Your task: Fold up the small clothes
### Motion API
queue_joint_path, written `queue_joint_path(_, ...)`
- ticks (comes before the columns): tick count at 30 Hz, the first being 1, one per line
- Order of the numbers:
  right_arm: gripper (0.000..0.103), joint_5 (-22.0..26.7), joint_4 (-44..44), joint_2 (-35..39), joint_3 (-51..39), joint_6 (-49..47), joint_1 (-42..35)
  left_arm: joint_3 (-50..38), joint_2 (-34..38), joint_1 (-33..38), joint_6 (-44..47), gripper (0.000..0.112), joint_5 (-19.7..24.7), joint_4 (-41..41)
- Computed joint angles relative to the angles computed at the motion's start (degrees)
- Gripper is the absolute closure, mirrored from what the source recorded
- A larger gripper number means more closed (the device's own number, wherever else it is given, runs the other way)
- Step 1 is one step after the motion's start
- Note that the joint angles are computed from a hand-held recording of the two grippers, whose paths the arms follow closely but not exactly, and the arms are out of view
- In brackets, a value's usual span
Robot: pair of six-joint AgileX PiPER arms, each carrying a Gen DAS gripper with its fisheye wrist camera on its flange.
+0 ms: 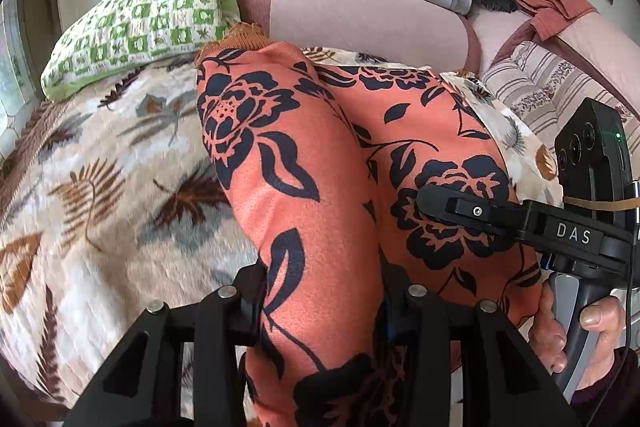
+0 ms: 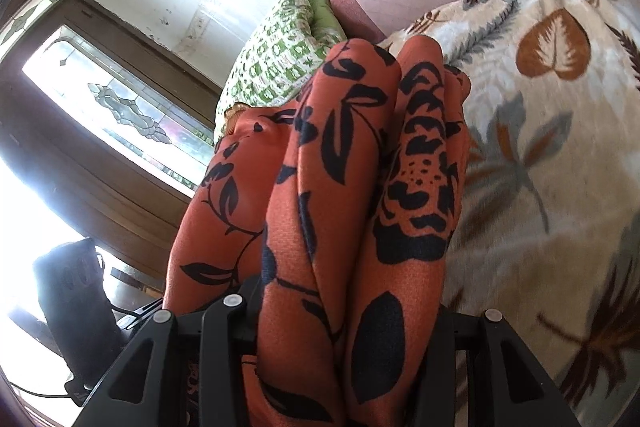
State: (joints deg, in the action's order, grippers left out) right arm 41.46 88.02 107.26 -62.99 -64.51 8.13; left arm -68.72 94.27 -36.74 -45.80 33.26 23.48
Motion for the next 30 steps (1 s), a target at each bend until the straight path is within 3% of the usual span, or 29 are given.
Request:
queue_joint_path(10, 0.058, -1.0, -1.2, 6.3, -8.0, 3.9, -0.1, -6.3, 7.6, 3.2, 3.3, 0.068, -1.1, -1.8)
queue_joint_path(24, 0.058, -3.0, -8.3, 11.0, -11.9, 13.7, 0.5, -6.1, 11.8, 5.3, 8.1, 0.066, -3.5, -8.2)
queue_joint_path(28, 0.055, -3.9, -10.6, 12.4, -13.1, 16.8, 0.8, -6.4, 12.8, 5.3, 6.0, 0.058, -2.7, -7.1)
queue_joint_path(30, 0.051, -4.2, -11.3, 13.1, -13.5, 18.1, 0.7, -6.5, 13.2, 5.3, 3.9, 0.045, -2.1, -5.7)
